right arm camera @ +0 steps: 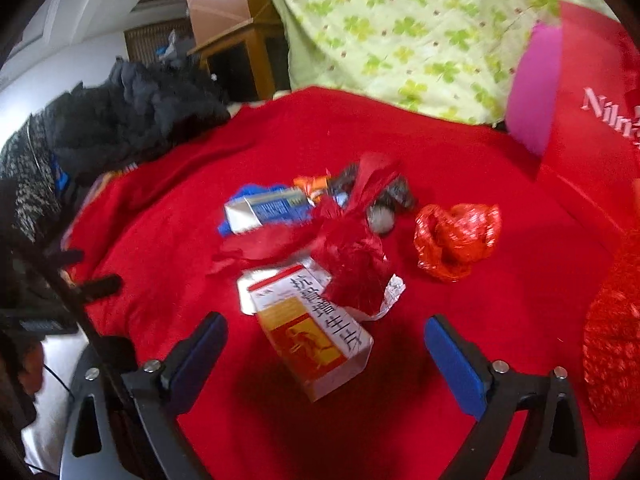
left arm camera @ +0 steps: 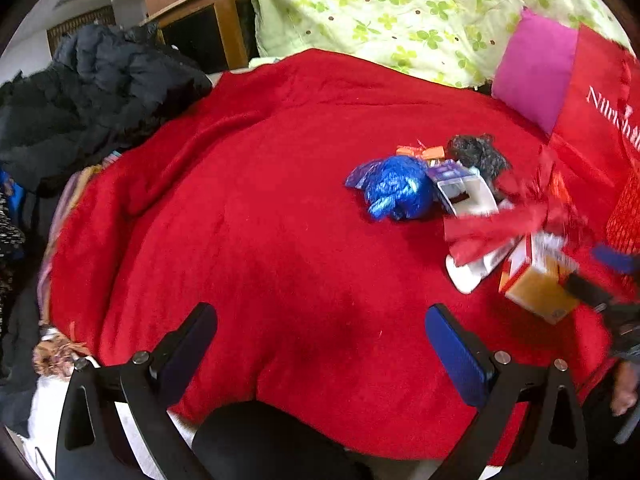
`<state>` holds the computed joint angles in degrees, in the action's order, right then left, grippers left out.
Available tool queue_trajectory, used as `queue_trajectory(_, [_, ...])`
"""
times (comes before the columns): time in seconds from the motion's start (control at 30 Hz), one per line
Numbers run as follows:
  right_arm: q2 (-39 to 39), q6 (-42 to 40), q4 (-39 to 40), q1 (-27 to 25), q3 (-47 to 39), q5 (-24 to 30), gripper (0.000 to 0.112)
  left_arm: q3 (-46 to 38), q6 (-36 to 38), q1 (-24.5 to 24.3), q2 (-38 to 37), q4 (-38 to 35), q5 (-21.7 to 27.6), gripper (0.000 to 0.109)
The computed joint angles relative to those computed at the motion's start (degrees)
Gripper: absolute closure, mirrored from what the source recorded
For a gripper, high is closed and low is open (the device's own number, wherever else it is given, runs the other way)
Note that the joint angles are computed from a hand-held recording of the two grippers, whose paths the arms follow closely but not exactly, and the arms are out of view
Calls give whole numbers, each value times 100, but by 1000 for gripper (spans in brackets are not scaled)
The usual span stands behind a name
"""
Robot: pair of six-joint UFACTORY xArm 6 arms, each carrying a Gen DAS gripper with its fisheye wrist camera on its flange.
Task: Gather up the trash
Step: 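Grasp the white medicine box with the right tool while the left tool grasps the blue-and-white box, then carry both boxes over the red mesh basket and open both tools to drop them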
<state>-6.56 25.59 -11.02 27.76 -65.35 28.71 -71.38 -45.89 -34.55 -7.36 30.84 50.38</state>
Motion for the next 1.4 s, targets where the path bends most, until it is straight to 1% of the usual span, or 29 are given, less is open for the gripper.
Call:
queue_trajectory(0.07, [155, -348, 327, -3, -99, 96, 28, -241, 243, 170, 186, -376, -159, 6])
queue_trajectory(0.1, [209, -507, 460, 11, -128, 134, 31, -370, 361, 226, 287, -550, -208, 6])
queue_trajectory(0.13, [256, -667, 596, 31, -152, 170, 40, -571, 533, 284, 437, -803, -239, 6])
queue_trajectory(0.17, [288, -707, 613, 45, -167, 191, 44, -773, 703, 331, 591, -1066, -293, 6])
queue_trajectory(0.23, [213, -507, 344, 97, -34, 60, 44, -1141, 992, 372, 896, -1506, -441, 6])
queue_trajectory(0.27, [150, -516, 380, 109, 50, -13, 44, -1378, 1126, 371, 1092, -1684, -440, 6])
queue_trajectory(0.37, [-94, -482, 599, 99, 344, -230, 44, -2155, 1374, 357, 1752, -2074, -238, 6])
queue_trajectory(0.47, [-380, -425, 767, 102, 593, -259, 46, -3031, 1658, 413, 2451, -2770, 80, 6])
queue_trajectory(0.5, [-475, -426, 802, 101, 662, -251, 46, -3250, 1674, 420, 2619, -2889, 166, 6])
queue_trajectory(0.57, [-613, -293, 724, 122, 752, -246, 47, -3810, 1619, 438, 3016, -3134, 510, 13])
queue_trajectory(0.6, [-705, -229, 681, 122, 817, -244, 47, -3973, 1647, 447, 3129, -3280, 584, 21])
queue_trajectory(0.63, [-841, -173, 678, 128, 927, -271, 47, -4121, 1715, 441, 3237, -3440, 672, 25])
queue_trajectory(0.67, [-985, -120, 705, 121, 1054, -323, 47, -4345, 1732, 420, 3391, -3504, 824, 26])
queue_trajectory(0.7, [-1025, -139, 771, 88, 1087, -353, 47, -4563, 1693, 396, 3543, -3442, 979, 31])
queue_trajectory(0.73, [-1130, -124, 824, 68, 1177, -387, 48, -4736, 1630, 356, 3667, -3331, 1119, 43])
queue_trajectory(0.77, [-1259, -67, 846, 43, 1283, -428, 48, -4851, 1635, 331, 3761, -3327, 1207, 51])
queue_trajectory(0.8, [-1336, -28, 837, 16, 1347, -451, 49, -4849, 1683, 331, 3783, -3454, 1199, 64])
queue_trajectory(0.83, [-1423, 78, 768, 4, 1412, -467, 49, -4727, 1677, 337, 3732, -3558, 1113, 65])
queue_trajectory(0.93, [-1693, 285, 668, -64, 1587, -525, 50, -4274, 1601, 312, 3469, -3539, 785, 67])
queue_trajectory(1.07, [-1945, 534, 474, -155, 1807, -641, 51, -3695, 1545, 254, 3026, -3283, 517, 68])
queue_trajectory(1.2, [-2051, 554, 618, -224, 1935, -797, 51, -2992, 1402, 207, 2367, -2907, 196, 68])
queue_trajectory(1.3, [-2223, 751, 405, -261, 2007, -897, 51, -2636, 1319, 153, 1934, -2585, 54, 68])
queue_trajectory(1.4, [-2444, 1129, 4, -305, 2024, -965, 51, -2546, 1334, 121, 1705, -2436, -29, 68])
